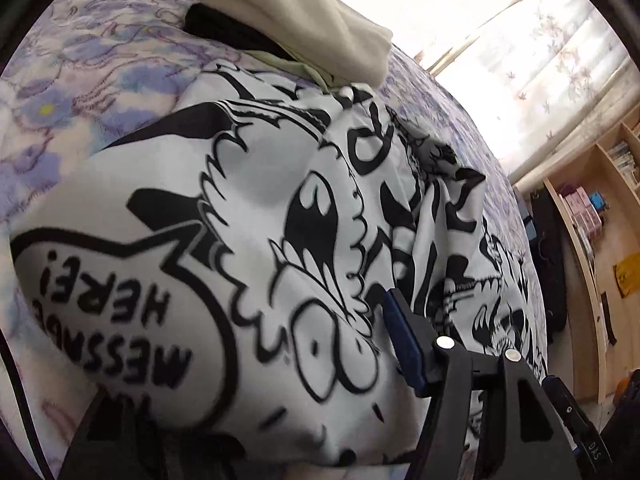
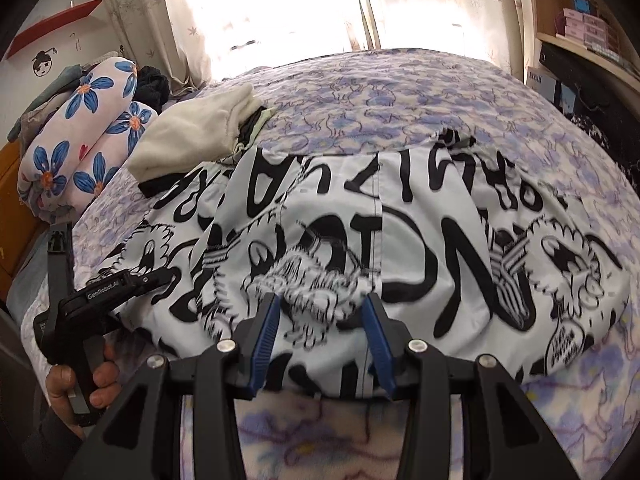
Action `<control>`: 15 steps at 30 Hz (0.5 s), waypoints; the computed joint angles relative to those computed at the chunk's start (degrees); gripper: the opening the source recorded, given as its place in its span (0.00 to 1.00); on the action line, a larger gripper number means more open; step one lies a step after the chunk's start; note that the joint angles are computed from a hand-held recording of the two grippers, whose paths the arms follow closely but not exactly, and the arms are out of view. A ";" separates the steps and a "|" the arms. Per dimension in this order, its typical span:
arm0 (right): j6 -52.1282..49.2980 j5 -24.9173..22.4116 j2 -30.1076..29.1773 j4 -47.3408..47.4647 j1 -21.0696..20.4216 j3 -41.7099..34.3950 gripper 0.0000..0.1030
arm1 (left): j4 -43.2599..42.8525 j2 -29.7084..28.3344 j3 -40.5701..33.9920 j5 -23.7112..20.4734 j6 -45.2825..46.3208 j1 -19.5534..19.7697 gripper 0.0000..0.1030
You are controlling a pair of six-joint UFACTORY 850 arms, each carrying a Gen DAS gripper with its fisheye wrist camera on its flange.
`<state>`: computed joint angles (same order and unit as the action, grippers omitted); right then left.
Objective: Fold large clothes
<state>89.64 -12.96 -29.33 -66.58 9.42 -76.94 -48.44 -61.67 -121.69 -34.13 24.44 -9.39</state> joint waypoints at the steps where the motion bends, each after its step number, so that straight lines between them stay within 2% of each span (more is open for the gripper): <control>1: 2.91 -1.26 -0.95 -3.72 0.13 -1.19 0.41 | -0.38 0.33 0.54 1.59 0.17 -0.16 0.43; 3: 3.68 -3.22 -3.12 -6.26 0.33 -3.76 0.32 | -3.45 2.33 3.68 5.12 4.57 -0.28 0.29; 4: 0.76 -3.25 -4.46 -4.30 0.25 -5.37 0.20 | -3.48 3.23 4.86 6.96 5.96 -0.68 0.23; 5: -3.03 -3.35 -5.82 -1.18 0.17 -6.96 0.16 | -3.03 4.78 6.87 10.15 7.90 -1.45 0.21; 9: -19.70 -5.28 -11.36 15.70 -0.14 -12.07 0.16 | 1.79 9.07 11.55 19.69 10.43 -4.28 0.15; 11: -18.23 -5.30 -12.27 13.85 -0.08 -11.85 0.16 | -2.51 11.20 13.81 22.75 17.30 -5.34 0.14; 13: -12.94 -4.23 -11.81 8.74 -0.05 -10.50 0.16 | -2.36 12.51 14.79 25.09 19.45 -6.50 0.13; 15: -12.30 -2.10 -11.32 9.35 -0.63 -9.61 0.16 | -4.18 14.07 15.88 26.74 23.32 -7.52 0.13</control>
<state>77.34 -15.06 -40.65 -57.22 8.78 -86.55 -52.62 -47.60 -105.81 -7.39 47.76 -16.91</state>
